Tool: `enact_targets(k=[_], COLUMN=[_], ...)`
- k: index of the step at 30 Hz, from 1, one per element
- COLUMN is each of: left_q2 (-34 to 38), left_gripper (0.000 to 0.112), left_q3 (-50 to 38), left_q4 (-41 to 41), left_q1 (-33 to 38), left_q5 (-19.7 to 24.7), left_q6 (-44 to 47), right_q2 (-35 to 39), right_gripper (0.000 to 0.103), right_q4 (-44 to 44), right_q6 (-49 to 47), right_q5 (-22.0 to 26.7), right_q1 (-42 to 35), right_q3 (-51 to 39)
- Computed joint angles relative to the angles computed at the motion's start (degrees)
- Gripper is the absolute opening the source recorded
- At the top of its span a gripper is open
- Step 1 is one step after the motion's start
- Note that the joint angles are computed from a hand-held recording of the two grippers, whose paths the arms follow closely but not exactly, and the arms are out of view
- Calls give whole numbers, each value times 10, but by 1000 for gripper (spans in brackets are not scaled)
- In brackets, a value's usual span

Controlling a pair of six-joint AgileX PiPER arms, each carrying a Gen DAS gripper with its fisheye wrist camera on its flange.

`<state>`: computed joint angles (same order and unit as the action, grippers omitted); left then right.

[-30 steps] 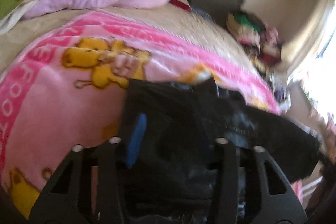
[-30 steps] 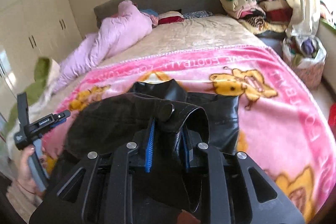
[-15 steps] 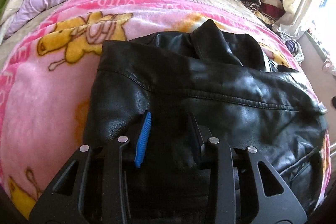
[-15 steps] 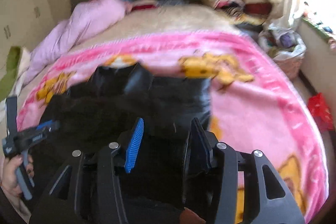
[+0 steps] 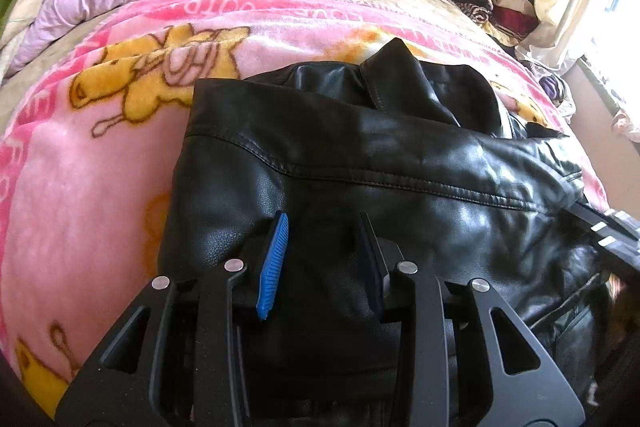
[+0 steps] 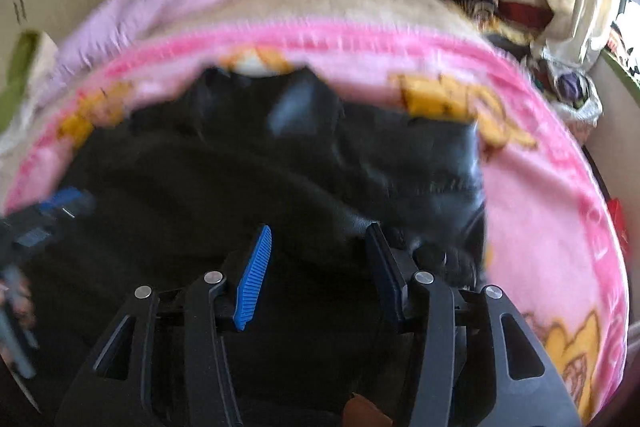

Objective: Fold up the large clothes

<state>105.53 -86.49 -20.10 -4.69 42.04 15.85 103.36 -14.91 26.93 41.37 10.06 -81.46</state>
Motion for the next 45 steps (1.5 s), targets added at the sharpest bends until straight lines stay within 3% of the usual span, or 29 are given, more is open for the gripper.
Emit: enact_targets(k=[2,6,11,17,25,40,45], left_q2=[1,-2,-22,-72,-116,-136,-117], left_gripper=[27,27,27,28,43,53,53], left_q3=[-1,3,4,21,56,99,96], left_q4=[-4,2,-40,-76,-52,-1,23], left_q1=[1,-2,19,45,37,-15,-23], left_q5=[1,-4,17,22,21,17,25], left_q6=[5,3,35,58,51,26,3], right_q2=[5,-4,-93,-155,-194,-211,-186], right_gripper=[48,50,53,56,59,62,62], right_q4=[3,-13,48,61,101,88,59], right_q6=[0,21,-26,-37,-63,-52,-22], right_q5=[-36,-34,-84,-87,-88,-85,-61], right_q1=[-8,3,-5,7,18,50,52], right_q3=[23,25,83,118,143,163,153])
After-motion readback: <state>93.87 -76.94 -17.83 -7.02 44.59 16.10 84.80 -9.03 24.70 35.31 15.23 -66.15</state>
